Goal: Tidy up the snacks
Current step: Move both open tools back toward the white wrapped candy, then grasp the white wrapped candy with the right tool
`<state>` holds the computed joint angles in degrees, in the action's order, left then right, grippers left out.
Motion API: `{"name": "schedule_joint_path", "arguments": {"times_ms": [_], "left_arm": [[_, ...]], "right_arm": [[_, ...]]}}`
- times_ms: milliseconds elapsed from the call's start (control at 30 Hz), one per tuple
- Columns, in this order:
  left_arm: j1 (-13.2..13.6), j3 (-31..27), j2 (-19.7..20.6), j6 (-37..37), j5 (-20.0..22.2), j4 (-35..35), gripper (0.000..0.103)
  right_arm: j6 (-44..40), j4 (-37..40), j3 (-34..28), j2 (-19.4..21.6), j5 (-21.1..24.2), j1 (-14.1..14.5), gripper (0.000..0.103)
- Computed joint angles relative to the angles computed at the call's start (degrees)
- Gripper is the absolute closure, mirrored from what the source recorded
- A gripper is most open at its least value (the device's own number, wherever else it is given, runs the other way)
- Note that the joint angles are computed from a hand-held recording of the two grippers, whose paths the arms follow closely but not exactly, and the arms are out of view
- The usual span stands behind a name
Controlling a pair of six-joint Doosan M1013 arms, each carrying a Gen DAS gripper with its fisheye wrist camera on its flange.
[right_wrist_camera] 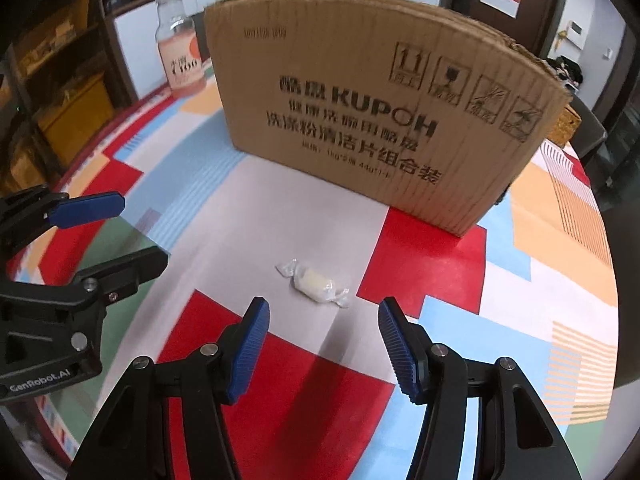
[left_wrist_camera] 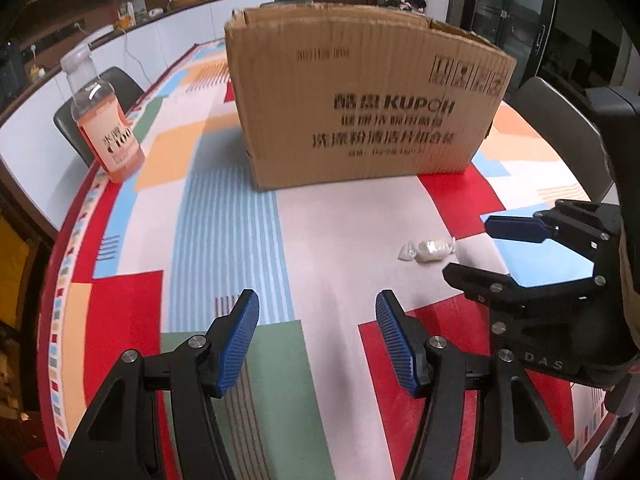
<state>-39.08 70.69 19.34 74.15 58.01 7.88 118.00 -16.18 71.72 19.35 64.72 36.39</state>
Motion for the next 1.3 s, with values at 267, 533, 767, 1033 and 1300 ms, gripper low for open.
{"name": "schedule_joint_path", "arguments": {"times_ms": [267, 533, 767, 1033, 1300], "left_arm": [[0.3, -1.2, 1.4, -0.1, 1.2, -0.4, 0.043], [0.8, -3.1, 2.9, -1.0, 2.3, -0.7, 0.043], [0.9, -4.3, 3.8, -0.8, 2.8, -1.0, 0.043], [0.9, -4.0, 3.3, -1.2, 2.3, -0.8, 0.043], [0.5, -3.2, 1.9, -1.7, 0.4, 0.3, 0.043]], "right_arm": [[-2.8, 1.5, -1.7, 2.1, 1.8, -0.9, 0.051], [-2.7, 3.3, -2.4, 3.0, 1.4, -1.8, 0.060], [-3.1, 4.9, -2.5, 3.2, -0.1, -2.1, 0.078], [-0.7, 5.2, -2.6, 3.5, -1.4, -1.7, 0.084], [4.3, 2.9, 0.0, 0.8, -4.0, -1.2, 0.084]]}}
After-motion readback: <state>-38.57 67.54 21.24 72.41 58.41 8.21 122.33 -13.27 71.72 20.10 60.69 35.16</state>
